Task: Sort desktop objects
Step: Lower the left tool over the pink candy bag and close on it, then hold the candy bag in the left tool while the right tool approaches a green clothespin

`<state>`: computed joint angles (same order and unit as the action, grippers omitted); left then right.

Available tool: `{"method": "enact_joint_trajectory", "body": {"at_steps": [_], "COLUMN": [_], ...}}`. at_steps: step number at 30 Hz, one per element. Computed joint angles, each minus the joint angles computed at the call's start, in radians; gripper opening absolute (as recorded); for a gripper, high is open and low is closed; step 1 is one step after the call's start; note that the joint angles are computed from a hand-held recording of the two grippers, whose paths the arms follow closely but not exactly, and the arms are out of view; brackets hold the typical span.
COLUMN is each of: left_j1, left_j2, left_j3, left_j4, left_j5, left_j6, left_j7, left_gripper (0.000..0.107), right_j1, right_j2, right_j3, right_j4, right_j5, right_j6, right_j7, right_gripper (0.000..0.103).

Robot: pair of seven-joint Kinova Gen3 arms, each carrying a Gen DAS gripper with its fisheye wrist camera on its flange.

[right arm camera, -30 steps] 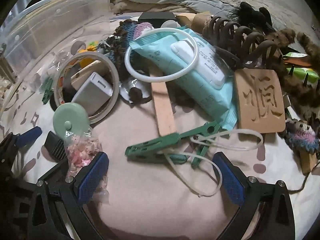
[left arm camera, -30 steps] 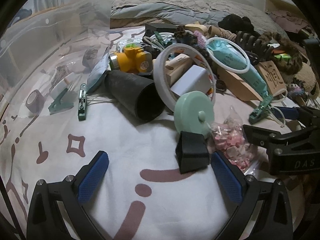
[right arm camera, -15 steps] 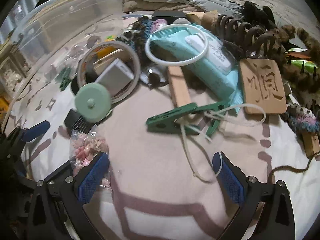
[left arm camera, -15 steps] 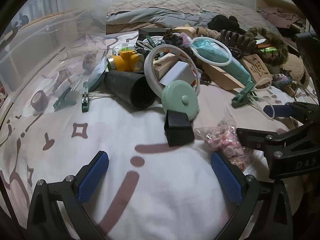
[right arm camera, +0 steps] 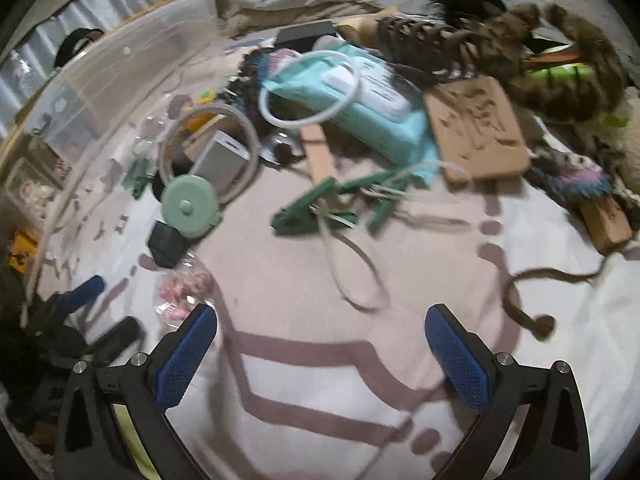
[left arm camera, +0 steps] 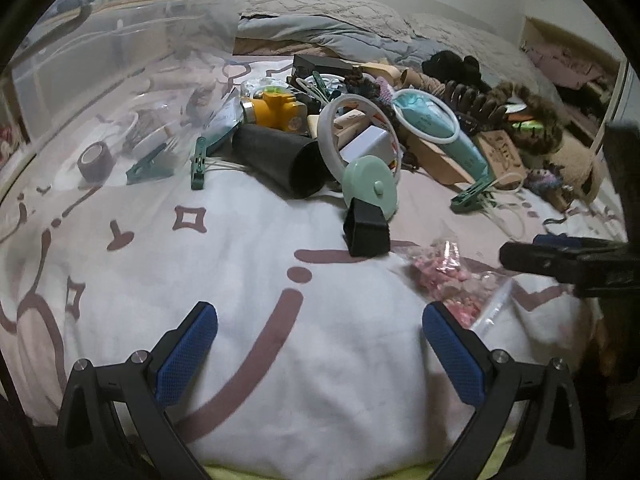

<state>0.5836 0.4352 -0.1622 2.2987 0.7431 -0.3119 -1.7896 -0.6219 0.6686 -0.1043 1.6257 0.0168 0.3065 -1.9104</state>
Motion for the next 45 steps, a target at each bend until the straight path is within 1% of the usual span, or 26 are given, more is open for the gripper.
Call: {"method": "enact_joint_trajectory", "body": {"at_steps": [2, 4, 5, 8, 12, 13, 15, 17, 18, 20, 23, 25, 27, 29, 31, 32, 33, 34, 36, 37, 38, 39, 40, 42, 44, 45], "left_j1": [-0.002, -0.047, -0.094, -0.233, -0.413, -0.435, -0.424, -0.369, -0.355, -0.312, -0.3, -0.312, -0.286, -0.199, -0.116, -0.087, -0.077, -0.086, -0.075, -0.053, -0.038, -0.02, -0.018, -0.021, -0.029, -0.034], "left_j2": [-0.007, -0.013, -0.018, -0.023, -0.021, -0.02, -0.02, -0.02, -0.019, -0.01, 0.01, 0.03, 0.047, 0.058, 0.064, 0.065, 0.069, 0.069, 0.068, 0.067, 0.066, 0.065, 0.062, 0.056, 0.049, 0.047], "left_j3": [0.007, 0.046, 0.083, 0.191, 0.342, 0.362, 0.348, 0.29, 0.28, 0.252, 0.252, 0.268, 0.248, 0.173, 0.102, 0.077, 0.069, 0.078, 0.071, 0.052, 0.039, 0.021, 0.019, 0.024, 0.033, 0.037], "left_j4": [0.015, 0.037, 0.047, 0.065, 0.09, 0.095, 0.1, 0.091, 0.081, 0.055, 0.012, -0.017, -0.047, -0.069, -0.077, -0.078, -0.078, -0.073, -0.065, -0.061, -0.06, -0.061, -0.056, -0.048, -0.04, -0.037], "left_j5": [-0.032, -0.109, -0.15, -0.272, -0.434, -0.475, -0.543, -0.607, -0.621, -0.614, -0.635, -0.651, -0.651, -0.586, -0.516, -0.486, -0.465, -0.46, -0.425, -0.395, -0.368, -0.336, -0.317, -0.29, -0.27, -0.263], "left_j6": [-0.021, -0.056, -0.07, -0.089, -0.132, -0.145, -0.163, -0.162, -0.155, -0.141, -0.111, -0.081, -0.036, 0.0, 0.009, 0.011, 0.007, -0.003, -0.02, -0.027, -0.027, -0.022, -0.025, -0.028, -0.032, -0.034], "left_j7": [0.042, 0.121, 0.16, 0.279, 0.398, 0.424, 0.466, 0.502, 0.496, 0.455, 0.425, 0.414, 0.407, 0.348, 0.293, 0.273, 0.259, 0.257, 0.242, 0.226, 0.209, 0.19, 0.181, 0.17, 0.164, 0.162], "left_gripper": [0.103, 0.103, 0.103, 0.103, 0.102, 0.102, 0.101, 0.098, 0.096, 0.094, 0.087, 0.08, 0.073, 0.068, 0.063, 0.061, 0.058, 0.058, 0.057, 0.048, 0.041, 0.041, 0.041, 0.04, 0.04, 0.04], "right_j1": [-0.089, -0.129, -0.132, -0.085, -0.086, -0.066, -0.027, -0.031, -0.024, 0.045, 0.101, 0.096, 0.053, -0.004, -0.021, -0.014, 0.012, 0.03, 0.029, 0.006, -0.01, -0.007, 0.013, 0.027, 0.017, -0.009], "right_j2": [0.014, 0.019, 0.022, 0.02, 0.025, 0.023, 0.013, -0.002, -0.006, -0.025, -0.033, -0.044, -0.057, -0.06, -0.065, -0.068, -0.068, -0.066, -0.064, -0.061, -0.057, -0.051, -0.04, -0.022, -0.005, 0.004], "right_j3": [0.078, 0.108, 0.099, 0.026, 0.009, -0.009, -0.029, 0.009, 0.014, -0.022, -0.046, -0.018, 0.044, 0.104, 0.123, 0.112, 0.083, 0.056, 0.042, 0.058, 0.068, 0.06, 0.034, 0.011, 0.02, 0.048], "right_j4": [-0.044, -0.056, -0.061, -0.047, -0.052, -0.05, -0.036, -0.02, -0.013, 0.035, 0.07, 0.097, 0.118, 0.12, 0.128, 0.134, 0.132, 0.13, 0.125, 0.123, 0.115, 0.108, 0.091, 0.065, 0.038, 0.017], "right_j5": [0.053, 0.089, 0.107, 0.105, 0.107, 0.099, 0.059, 0.037, 0.028, -0.022, -0.074, -0.092, -0.093, -0.087, -0.067, -0.058, -0.057, -0.05, -0.038, -0.036, -0.032, -0.025, -0.026, -0.024, -0.026, -0.016], "right_j6": [0.068, 0.096, 0.097, 0.053, 0.039, 0.036, 0.023, 0.009, -0.002, -0.061, -0.128, -0.164, -0.193, -0.212, -0.228, -0.236, -0.242, -0.253, -0.259, -0.261, -0.255, -0.248, -0.232, -0.208, -0.179, -0.15], "right_j7": [-0.04, -0.044, -0.043, 0.004, 0.049, 0.062, 0.076, 0.041, 0.028, 0.015, -0.009, -0.037, -0.069, -0.097, -0.106, -0.101, -0.08, -0.068, -0.045, -0.04, -0.032, -0.03, -0.011, 0.006, 0.019, 0.011], "right_gripper": [0.103, 0.103, 0.103, 0.103, 0.103, 0.103, 0.103, 0.103, 0.103, 0.103, 0.103, 0.103, 0.103, 0.103, 0.103, 0.103, 0.103, 0.103, 0.103, 0.096, 0.082, 0.078, 0.077, 0.075, 0.069, 0.069]}}
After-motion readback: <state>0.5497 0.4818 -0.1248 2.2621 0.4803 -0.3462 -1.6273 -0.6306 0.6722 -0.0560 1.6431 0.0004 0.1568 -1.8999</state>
